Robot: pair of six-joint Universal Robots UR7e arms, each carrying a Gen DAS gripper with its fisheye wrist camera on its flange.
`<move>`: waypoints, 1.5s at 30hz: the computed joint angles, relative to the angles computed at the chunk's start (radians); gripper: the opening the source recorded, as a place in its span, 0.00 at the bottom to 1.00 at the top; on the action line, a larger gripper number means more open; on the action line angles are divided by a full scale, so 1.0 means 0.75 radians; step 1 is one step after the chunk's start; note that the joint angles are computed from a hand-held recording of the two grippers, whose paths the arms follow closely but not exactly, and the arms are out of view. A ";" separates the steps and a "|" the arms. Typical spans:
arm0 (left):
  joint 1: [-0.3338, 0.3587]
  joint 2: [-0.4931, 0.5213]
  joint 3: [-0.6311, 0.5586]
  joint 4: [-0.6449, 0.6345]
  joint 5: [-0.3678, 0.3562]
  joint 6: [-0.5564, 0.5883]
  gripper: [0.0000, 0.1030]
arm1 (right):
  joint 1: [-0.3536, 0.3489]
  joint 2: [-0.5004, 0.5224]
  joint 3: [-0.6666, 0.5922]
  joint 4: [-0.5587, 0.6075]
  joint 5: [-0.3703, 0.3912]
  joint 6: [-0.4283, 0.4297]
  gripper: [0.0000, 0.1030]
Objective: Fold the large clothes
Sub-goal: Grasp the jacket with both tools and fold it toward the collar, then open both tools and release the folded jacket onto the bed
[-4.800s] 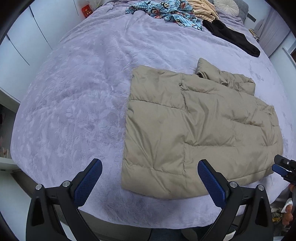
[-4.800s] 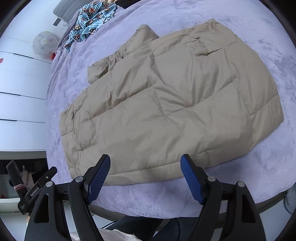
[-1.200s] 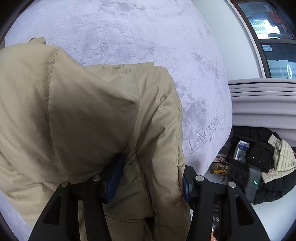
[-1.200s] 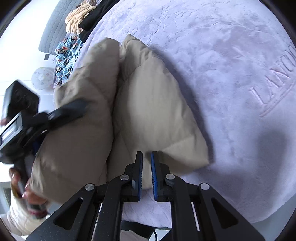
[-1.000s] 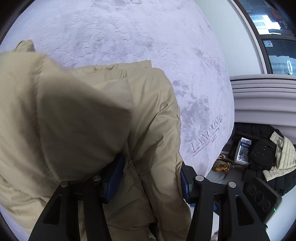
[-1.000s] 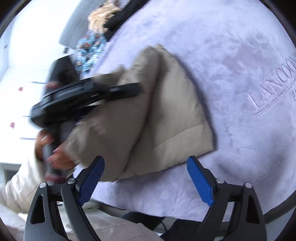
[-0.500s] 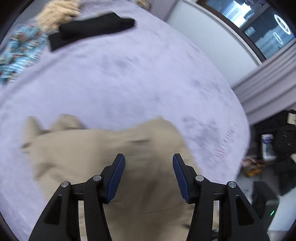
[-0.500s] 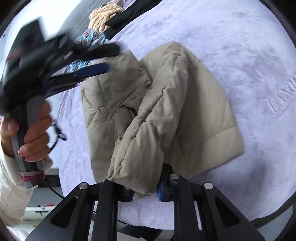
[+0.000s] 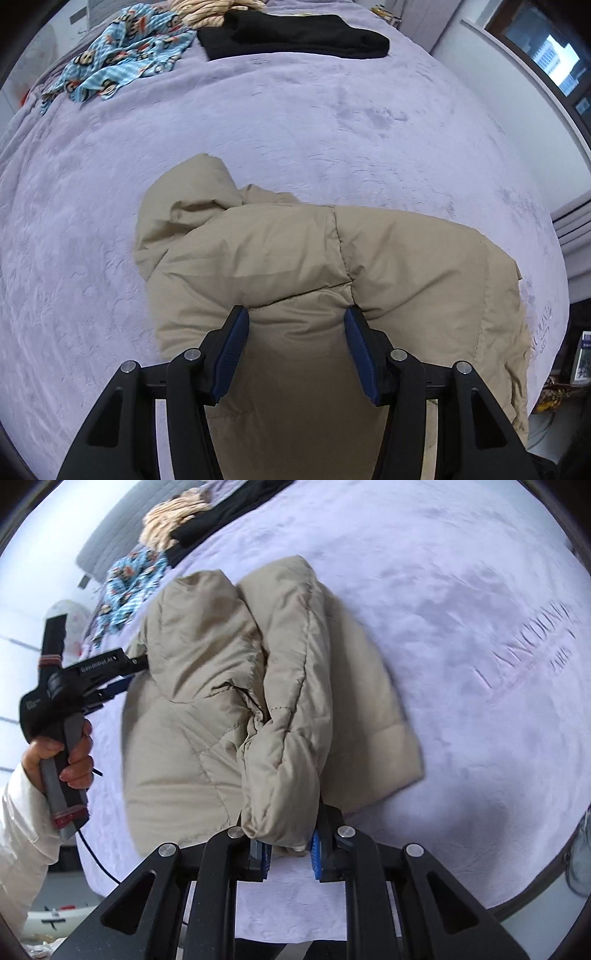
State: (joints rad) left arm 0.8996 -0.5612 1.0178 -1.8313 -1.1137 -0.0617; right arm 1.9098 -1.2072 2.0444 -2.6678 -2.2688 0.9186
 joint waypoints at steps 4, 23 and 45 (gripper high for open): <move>-0.046 0.062 0.003 -0.044 0.013 0.054 0.53 | -0.069 -0.068 0.135 -0.120 0.019 0.048 0.17; -0.053 0.081 0.023 -0.059 0.063 0.013 0.53 | -0.181 -0.180 0.036 -0.334 0.197 -0.375 0.61; -0.077 -0.085 0.086 0.125 0.097 -0.084 0.90 | -0.348 -0.026 -0.194 -0.003 0.326 -0.422 0.17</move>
State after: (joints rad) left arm 0.8415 -0.6253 1.0821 -1.7379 -1.0406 -0.1248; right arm 1.6491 -1.2267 1.8987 -2.6699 -2.0244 0.6022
